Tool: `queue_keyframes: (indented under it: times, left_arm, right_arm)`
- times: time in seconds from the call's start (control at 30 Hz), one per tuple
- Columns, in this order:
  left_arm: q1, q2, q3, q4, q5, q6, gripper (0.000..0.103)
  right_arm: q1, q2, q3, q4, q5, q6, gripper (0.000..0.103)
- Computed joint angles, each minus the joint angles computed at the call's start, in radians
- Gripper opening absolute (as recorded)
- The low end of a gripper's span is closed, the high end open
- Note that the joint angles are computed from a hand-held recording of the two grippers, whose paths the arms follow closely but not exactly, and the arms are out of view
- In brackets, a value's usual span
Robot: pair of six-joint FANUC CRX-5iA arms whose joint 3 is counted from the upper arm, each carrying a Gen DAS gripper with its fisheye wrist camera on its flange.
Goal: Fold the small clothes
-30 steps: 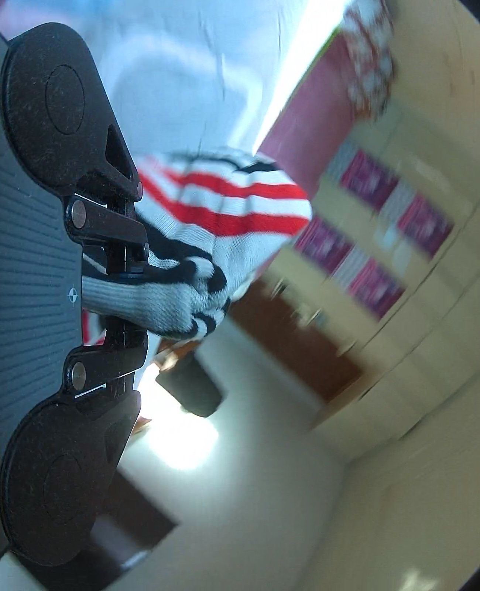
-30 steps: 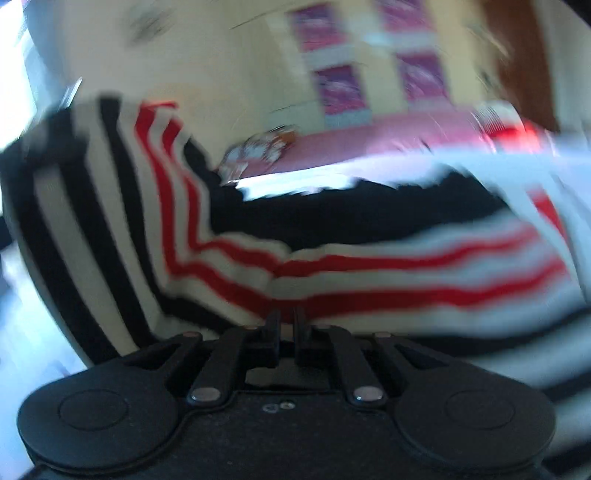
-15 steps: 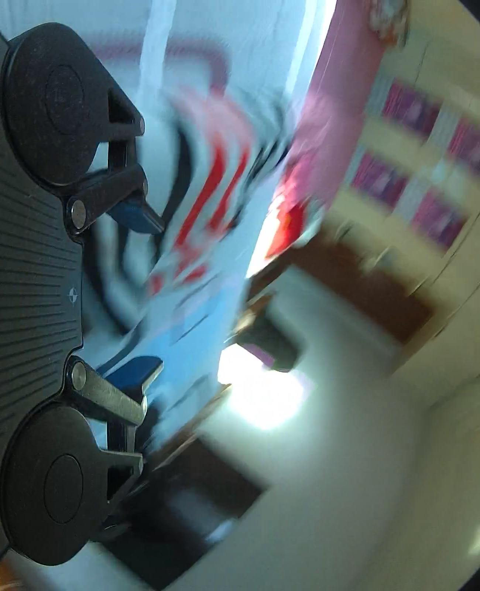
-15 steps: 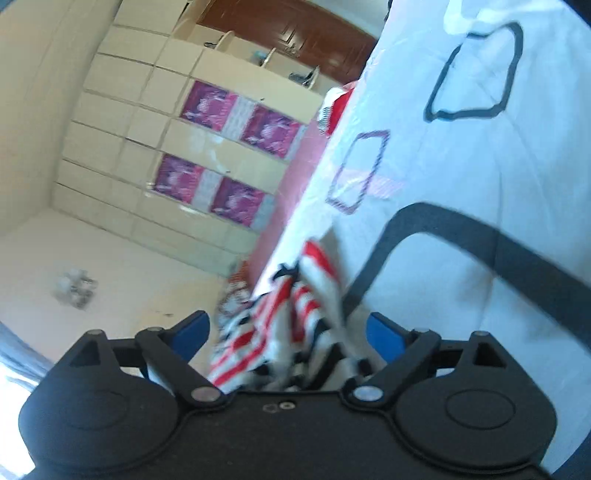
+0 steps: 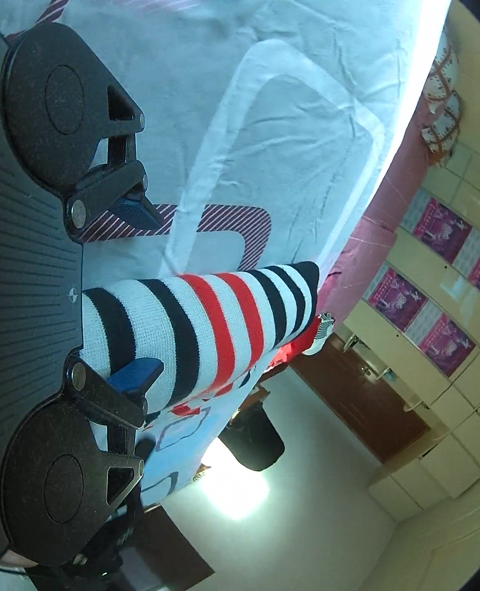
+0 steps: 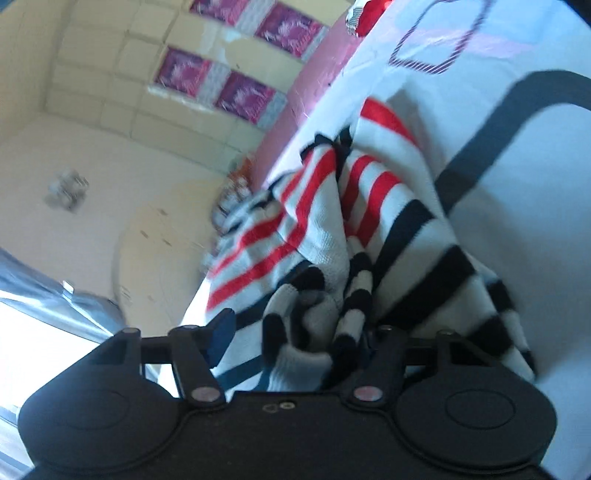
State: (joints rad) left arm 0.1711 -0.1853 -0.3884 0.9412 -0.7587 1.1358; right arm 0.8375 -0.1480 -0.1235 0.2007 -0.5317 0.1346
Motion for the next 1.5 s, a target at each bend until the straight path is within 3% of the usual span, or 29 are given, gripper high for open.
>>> queue_keyframes:
  times: [0.03, 0.07, 0.1, 0.3, 0.37, 0.43, 0.5, 0.6, 0.7, 0.77, 0.83, 0.9, 0.93, 0.97, 1.0, 1.17, 1.23, 1.3, 1.4, 1.43, 1.47, 1.5]
  left_arm:
    - [0.001, -0.001, 0.0, 0.0, -0.001, -0.004, 0.075]
    - [-0.022, 0.015, 0.01, -0.012, 0.023, 0.006, 0.075]
    - [-0.019, 0.018, 0.016, -0.022, 0.017, 0.004, 0.075]
    - [-0.054, 0.051, 0.054, -0.04, 0.023, -0.011, 0.075]
    - [-0.072, 0.062, 0.077, -0.064, 0.014, -0.016, 0.075]
    - [-0.093, 0.074, 0.103, -0.109, 0.008, -0.008, 0.075]
    - [-0.111, 0.09, 0.136, -0.171, -0.01, 0.027, 0.075]
    - [-0.117, 0.087, 0.139, -0.182, -0.009, 0.041, 0.075]
    - [-0.102, 0.072, 0.127, -0.159, -0.007, 0.027, 0.075]
    - [-0.091, 0.048, 0.107, -0.139, 0.02, 0.013, 0.075]
    - [-0.075, 0.033, 0.097, -0.137, 0.018, 0.016, 0.075]
    - [-0.061, 0.038, 0.104, -0.155, -0.001, 0.017, 0.075]
    - [-0.056, 0.041, 0.105, -0.166, -0.01, 0.015, 0.075]
    - [-0.054, 0.044, 0.105, -0.169, -0.016, 0.018, 0.075]
    - [-0.051, 0.05, 0.106, -0.169, -0.023, 0.025, 0.075]
    - [-0.063, 0.052, 0.131, -0.217, -0.035, 0.015, 0.075]
    - [-0.069, 0.06, 0.156, -0.275, -0.055, 0.022, 0.075]
    - [-0.067, 0.061, 0.157, -0.274, -0.063, 0.016, 0.075]
    - [-0.05, 0.046, 0.149, -0.242, -0.055, -0.009, 0.075]
    - [-0.044, 0.042, 0.141, -0.214, -0.037, -0.024, 0.075]
    - [-0.037, 0.045, 0.135, -0.174, -0.027, -0.046, 0.075]
    - [-0.035, 0.054, 0.135, -0.142, -0.02, -0.063, 0.075]
  right_arm:
    - [0.006, 0.019, 0.027, 0.016, -0.033, 0.024, 0.047]
    - [0.022, 0.035, 0.045, 0.076, -0.079, 0.024, 0.022]
    - [0.04, 0.049, 0.067, 0.128, -0.13, 0.043, 0.021]
    - [0.135, -0.011, -0.02, 0.528, -0.175, 0.022, 0.019]
    - [0.16, -0.043, -0.058, 0.609, -0.208, 0.008, 0.019]
    - [0.167, -0.045, -0.064, 0.606, -0.262, -0.03, 0.019]
    - [0.153, -0.028, -0.041, 0.495, -0.323, -0.034, 0.019]
    - [0.14, -0.061, -0.093, 0.466, -0.275, -0.109, 0.021]
    - [0.145, -0.074, -0.087, 0.441, -0.278, -0.127, 0.031]
    - [0.148, -0.078, -0.081, 0.43, -0.271, -0.141, 0.046]
    - [0.133, -0.075, -0.085, 0.433, -0.242, -0.168, 0.053]
    - [0.136, -0.101, -0.106, 0.427, -0.229, -0.198, 0.055]
    - [0.106, -0.079, -0.098, 0.401, -0.198, -0.192, 0.054]
    - [0.104, -0.08, -0.1, 0.391, -0.188, -0.201, 0.03]
    - [0.104, -0.072, -0.092, 0.387, -0.199, -0.196, 0.016]
    - [0.114, -0.09, -0.123, 0.453, -0.201, -0.242, 0.016]
    - [0.12, -0.07, -0.093, 0.398, -0.252, -0.18, 0.016]
    - [0.108, -0.077, -0.124, 0.379, -0.221, -0.211, 0.015]
    - [0.106, -0.102, -0.151, 0.418, -0.189, -0.259, 0.029]
    - [0.11, -0.11, -0.171, 0.494, -0.193, -0.307, 0.042]
    - [0.107, -0.117, -0.19, 0.572, -0.194, -0.342, 0.066]
    - [0.094, -0.122, -0.212, 0.651, -0.182, -0.38, 0.071]
